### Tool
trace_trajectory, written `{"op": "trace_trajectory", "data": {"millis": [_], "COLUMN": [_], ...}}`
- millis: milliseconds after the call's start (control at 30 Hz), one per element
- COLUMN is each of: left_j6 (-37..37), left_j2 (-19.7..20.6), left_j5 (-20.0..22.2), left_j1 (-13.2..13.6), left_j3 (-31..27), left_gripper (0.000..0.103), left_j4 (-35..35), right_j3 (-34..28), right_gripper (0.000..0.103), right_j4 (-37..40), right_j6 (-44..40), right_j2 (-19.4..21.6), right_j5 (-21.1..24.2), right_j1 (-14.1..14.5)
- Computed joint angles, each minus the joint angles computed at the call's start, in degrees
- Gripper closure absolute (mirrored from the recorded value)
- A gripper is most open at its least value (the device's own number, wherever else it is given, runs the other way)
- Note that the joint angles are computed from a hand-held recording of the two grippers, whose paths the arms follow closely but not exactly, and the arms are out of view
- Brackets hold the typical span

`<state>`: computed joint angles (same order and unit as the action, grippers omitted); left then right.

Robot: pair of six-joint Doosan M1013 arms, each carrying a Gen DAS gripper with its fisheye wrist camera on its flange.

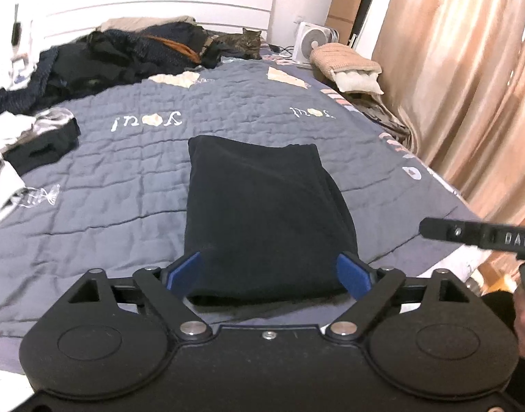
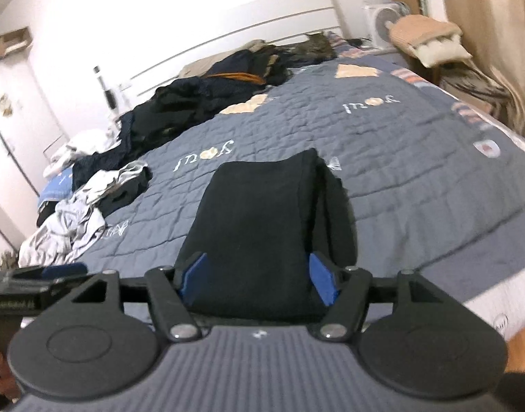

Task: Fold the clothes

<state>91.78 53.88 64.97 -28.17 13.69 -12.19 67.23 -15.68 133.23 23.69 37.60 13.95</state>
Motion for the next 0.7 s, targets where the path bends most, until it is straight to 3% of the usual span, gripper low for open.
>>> {"op": "trace_trajectory", "data": {"millis": [167, 267, 433, 700], "left_j6": [0.51, -0.19, -0.6, -2.24], "left_j2": [-3.9, -4.51, -3.65, 0.56], "left_j5": [-4.66, -5.78, -4.87, 0.71], "left_j1": [-0.62, -0.83, -1.4, -1.93], "left_j3": [7.13, 8.16, 6.51, -0.32], "left_gripper": [0.013, 0.012, 0.008, 0.006], "left_j4": [1.93, 2.42, 4.28, 7.97], "right_j3": [0.51, -0.2, -0.72, -3.28], "right_gripper": [0.033, 0.029, 0.028, 0.028], "right_j4": [-3.29, -4.73, -2.1, 1.93], "right_j6": [0.18, 1.1, -1.24, -6.86], "right_j2": [-0.79, -0.47, -0.01, 2.44], "right_j5": [1.74, 4.58, 6.91, 10.77], "right_j1": [0.58, 0.89, 0.42, -0.41]}}
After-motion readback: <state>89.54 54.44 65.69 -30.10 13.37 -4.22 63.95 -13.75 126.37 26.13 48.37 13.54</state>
